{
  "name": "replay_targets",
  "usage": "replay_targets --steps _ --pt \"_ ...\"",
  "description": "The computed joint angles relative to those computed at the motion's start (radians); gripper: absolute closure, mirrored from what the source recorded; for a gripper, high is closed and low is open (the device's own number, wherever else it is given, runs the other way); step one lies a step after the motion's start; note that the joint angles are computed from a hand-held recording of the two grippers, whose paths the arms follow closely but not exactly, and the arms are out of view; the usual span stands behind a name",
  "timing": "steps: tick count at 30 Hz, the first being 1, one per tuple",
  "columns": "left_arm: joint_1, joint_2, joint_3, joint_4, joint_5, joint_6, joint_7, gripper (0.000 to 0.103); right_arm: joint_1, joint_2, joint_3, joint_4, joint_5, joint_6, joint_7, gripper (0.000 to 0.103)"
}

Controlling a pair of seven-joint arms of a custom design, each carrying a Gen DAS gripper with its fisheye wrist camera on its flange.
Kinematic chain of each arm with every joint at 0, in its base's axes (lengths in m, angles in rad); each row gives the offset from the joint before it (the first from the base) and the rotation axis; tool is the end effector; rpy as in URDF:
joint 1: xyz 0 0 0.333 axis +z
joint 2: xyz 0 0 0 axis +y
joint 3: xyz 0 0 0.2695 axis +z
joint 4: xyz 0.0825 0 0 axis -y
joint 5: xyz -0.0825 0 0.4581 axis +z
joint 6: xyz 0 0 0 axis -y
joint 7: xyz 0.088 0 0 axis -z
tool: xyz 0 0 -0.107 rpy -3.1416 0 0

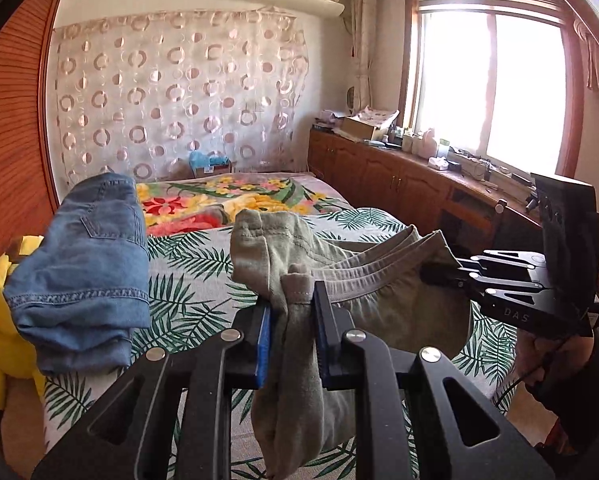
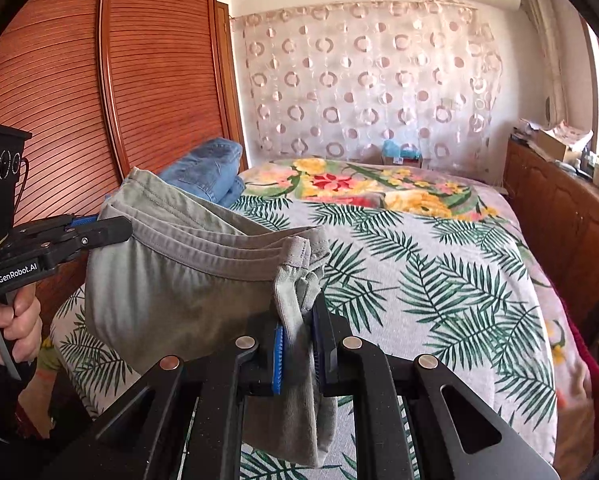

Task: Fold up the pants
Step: 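Lift the shorts with both tools and carry them onto the folded jeans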

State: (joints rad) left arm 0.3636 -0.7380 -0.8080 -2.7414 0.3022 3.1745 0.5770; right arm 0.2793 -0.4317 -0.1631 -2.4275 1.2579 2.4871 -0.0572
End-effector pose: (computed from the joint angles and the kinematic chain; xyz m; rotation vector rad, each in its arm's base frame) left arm 0.4441 -0.2053 0.3979 -1.6709 1.4928 -0.9850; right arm 0.5377 0.0590 0.4395 -1.9419 0.7262 -0.3980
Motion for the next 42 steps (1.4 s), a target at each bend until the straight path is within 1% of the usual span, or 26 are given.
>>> replay_targets --steps 4,9,15,21,27,32,39,40,42 --pt "0.010 -0.008 -0.002 -0.001 0.002 0.004 0.002 0.083 0.007 0.007 0.003 0.019 0.009 0.000 -0.021 0.091" --pt "0.039 -0.013 -0.012 -0.008 -0.005 0.012 0.000 0.083 0.013 0.051 0.015 0.061 0.027 0.001 -0.043 0.091" --pt "0.071 -0.025 -0.023 -0.008 -0.013 -0.002 -0.018 0.083 0.012 0.122 0.042 0.134 0.038 -0.013 -0.058 0.091" --pt "0.116 -0.023 -0.029 0.010 0.010 -0.019 -0.038 0.084 -0.001 0.205 0.073 0.230 0.041 -0.039 -0.068 0.091" --pt "0.162 -0.020 -0.024 0.024 0.037 -0.018 -0.048 0.084 -0.021 0.325 0.120 0.372 0.041 -0.049 -0.058 0.091" --pt "0.203 -0.016 -0.014 0.031 0.046 -0.006 -0.043 0.083 -0.032 0.396 0.163 0.465 0.027 -0.033 -0.061 0.091" --pt "0.274 -0.022 -0.029 0.033 0.040 0.006 -0.033 0.083 -0.046 0.527 0.224 0.631 -0.005 -0.025 -0.062 0.091" --pt "0.286 -0.024 -0.033 0.032 0.037 0.009 -0.034 0.083 -0.052 0.533 0.233 0.633 0.004 -0.023 -0.076 0.091" --pt "0.311 -0.034 -0.044 0.029 0.029 0.013 -0.038 0.083 -0.058 0.583 0.250 0.687 0.002 -0.026 -0.076 0.091"
